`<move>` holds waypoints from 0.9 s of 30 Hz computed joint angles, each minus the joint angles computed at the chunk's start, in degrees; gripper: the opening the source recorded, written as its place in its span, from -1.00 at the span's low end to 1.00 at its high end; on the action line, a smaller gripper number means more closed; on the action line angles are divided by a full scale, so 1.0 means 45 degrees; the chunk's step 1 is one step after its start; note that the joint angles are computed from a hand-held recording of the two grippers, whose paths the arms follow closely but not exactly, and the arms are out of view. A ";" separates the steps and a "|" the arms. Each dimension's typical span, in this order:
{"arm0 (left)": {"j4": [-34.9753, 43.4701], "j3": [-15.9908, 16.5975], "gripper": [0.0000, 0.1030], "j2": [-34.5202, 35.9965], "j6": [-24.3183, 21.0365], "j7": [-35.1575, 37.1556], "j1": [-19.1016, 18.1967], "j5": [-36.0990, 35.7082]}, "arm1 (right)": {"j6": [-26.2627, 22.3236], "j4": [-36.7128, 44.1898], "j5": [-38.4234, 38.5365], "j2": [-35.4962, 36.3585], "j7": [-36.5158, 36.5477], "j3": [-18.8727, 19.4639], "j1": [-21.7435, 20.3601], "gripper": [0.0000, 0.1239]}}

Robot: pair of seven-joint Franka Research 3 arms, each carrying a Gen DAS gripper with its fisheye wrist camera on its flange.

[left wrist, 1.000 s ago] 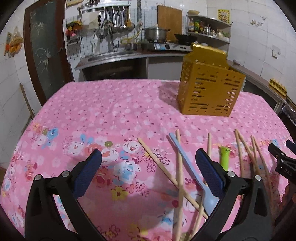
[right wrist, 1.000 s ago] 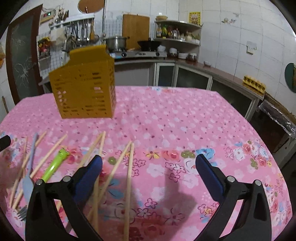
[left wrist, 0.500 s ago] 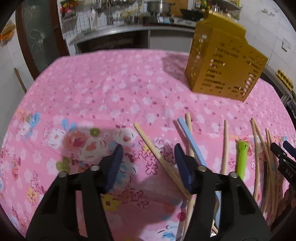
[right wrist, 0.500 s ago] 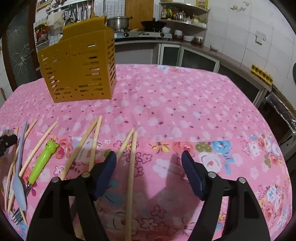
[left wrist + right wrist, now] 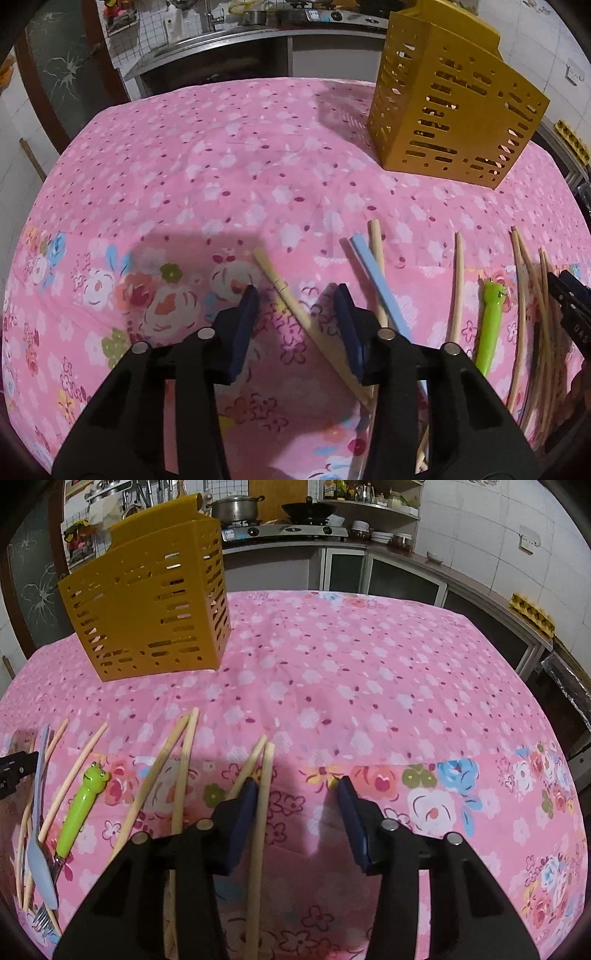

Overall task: Organize utensils
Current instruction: 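Close the left tool on one wooden chopstick while the right tool grasps another chopstick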

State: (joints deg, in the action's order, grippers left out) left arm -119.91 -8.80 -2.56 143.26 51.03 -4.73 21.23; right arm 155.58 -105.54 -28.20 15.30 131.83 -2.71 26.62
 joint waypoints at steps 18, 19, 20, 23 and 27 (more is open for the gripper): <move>0.0904 0.0033 -0.55 0.0529 -0.0925 0.0287 -0.0044 -0.0532 | -0.0480 0.0584 0.1684 0.0280 -0.1504 0.0261 -0.0086 -0.65; 0.0860 0.0045 -0.65 0.0516 -0.0828 0.0351 -0.0036 -0.0551 | -0.0442 0.0553 0.1660 0.0266 -0.1464 0.0230 -0.0067 -0.65; 0.0794 0.0050 -0.69 0.0478 -0.0764 0.0377 -0.0031 -0.0525 | -0.0427 0.0555 0.1631 0.0276 -0.1438 0.0201 -0.0054 -0.65; 0.0795 0.0071 -0.74 0.0519 -0.0622 0.0637 -0.0006 -0.0534 | -0.0421 0.0561 0.1581 0.0287 -0.1395 0.0178 -0.0027 -0.65; 0.1023 0.0088 -0.75 0.0700 -0.0645 0.0972 0.0020 -0.0637 | -0.0332 0.0492 0.1790 0.0258 -0.1544 0.0234 -0.0085 -0.66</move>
State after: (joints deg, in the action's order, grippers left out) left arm -115.31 -8.41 0.59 140.36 55.40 -4.64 18.36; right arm 154.09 -103.32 -20.14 16.46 124.88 -1.66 26.24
